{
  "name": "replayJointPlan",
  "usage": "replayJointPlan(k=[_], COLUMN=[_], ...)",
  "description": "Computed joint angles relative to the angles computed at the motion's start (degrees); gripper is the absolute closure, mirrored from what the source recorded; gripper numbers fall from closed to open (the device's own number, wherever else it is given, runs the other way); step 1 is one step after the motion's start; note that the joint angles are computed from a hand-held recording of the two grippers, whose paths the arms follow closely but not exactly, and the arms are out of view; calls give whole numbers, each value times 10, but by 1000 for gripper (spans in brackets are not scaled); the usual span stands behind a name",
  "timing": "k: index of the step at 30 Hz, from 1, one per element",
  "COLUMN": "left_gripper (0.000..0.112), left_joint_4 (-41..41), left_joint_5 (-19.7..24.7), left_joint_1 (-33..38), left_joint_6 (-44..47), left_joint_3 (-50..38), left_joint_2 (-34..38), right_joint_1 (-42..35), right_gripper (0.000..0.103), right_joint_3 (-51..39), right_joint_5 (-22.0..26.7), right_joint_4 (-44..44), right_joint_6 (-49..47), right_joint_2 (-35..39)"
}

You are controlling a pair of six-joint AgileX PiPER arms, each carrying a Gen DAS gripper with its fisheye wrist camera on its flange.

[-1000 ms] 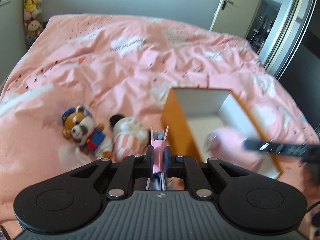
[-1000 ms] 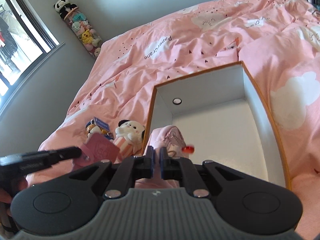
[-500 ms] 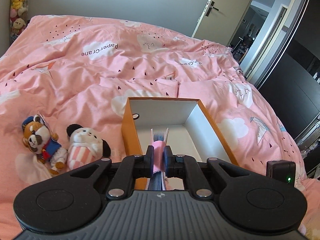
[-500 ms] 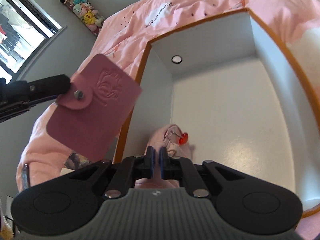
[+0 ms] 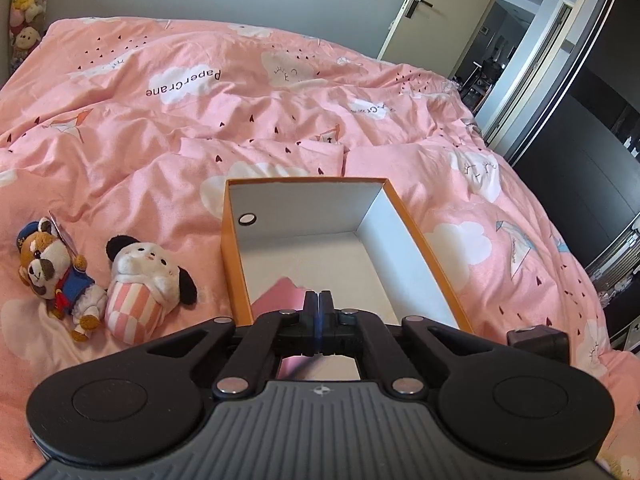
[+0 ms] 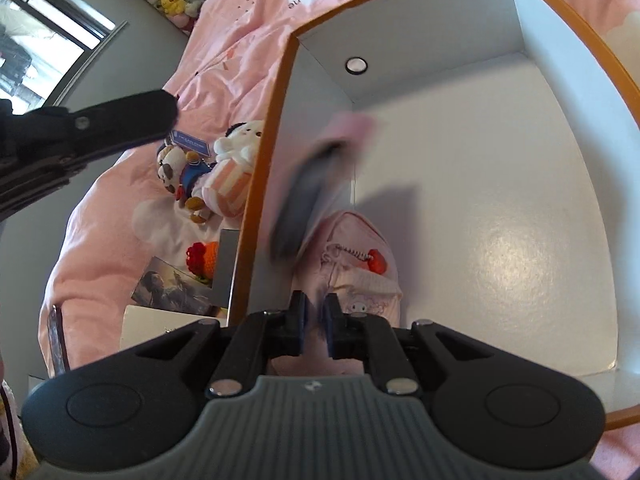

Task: Organize objects
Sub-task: 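Drop pink wallet into orange box with left tool while right tool places pouch inside, then grasp pink wallet in box with right tool and stand it upright beside pouch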

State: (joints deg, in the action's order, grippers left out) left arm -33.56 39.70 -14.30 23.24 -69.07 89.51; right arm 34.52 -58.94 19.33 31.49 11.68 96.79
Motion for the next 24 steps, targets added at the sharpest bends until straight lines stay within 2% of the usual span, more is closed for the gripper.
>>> replayJointPlan(k=[2,5,7,11,14,16,18,20,24], left_gripper=[112,112,111,104,85,79,76,73,68], left_joint_4=[6,32,61,116,124,124,129,131,122], left_joint_5=[9,16,5,-21,-26,-31,-28,-28,-29], left_joint_1=[2,-3,-13,-30,-30,-28,-24,-22,-19], left_joint_6=[-5,-10,-18,-61,-76,-77,-84,-92,-99], left_joint_3=[-2,-2,2,12,14,17,12,8,-2], left_joint_2=[6,12,17,32,37,38,46,55,75], right_joint_1=[8,18,17,7,-7,-15,-18,-25,-54], right_gripper=[90,71,71,70,67,65,54,46,39], right_joint_3=[-6,-19,-29,-41,-48,-54,-78,-113,-189], right_joint_5=[5,34,53,82,95,105,130,169,224], right_joint_4=[-58,-167,-216,-240,-244,-251,-296,-336,-325], right_joint_6=[41,133,164,174,171,172,210,247,237], right_joint_2=[-2,-12,-18,-24,-27,-28,-14,11,80])
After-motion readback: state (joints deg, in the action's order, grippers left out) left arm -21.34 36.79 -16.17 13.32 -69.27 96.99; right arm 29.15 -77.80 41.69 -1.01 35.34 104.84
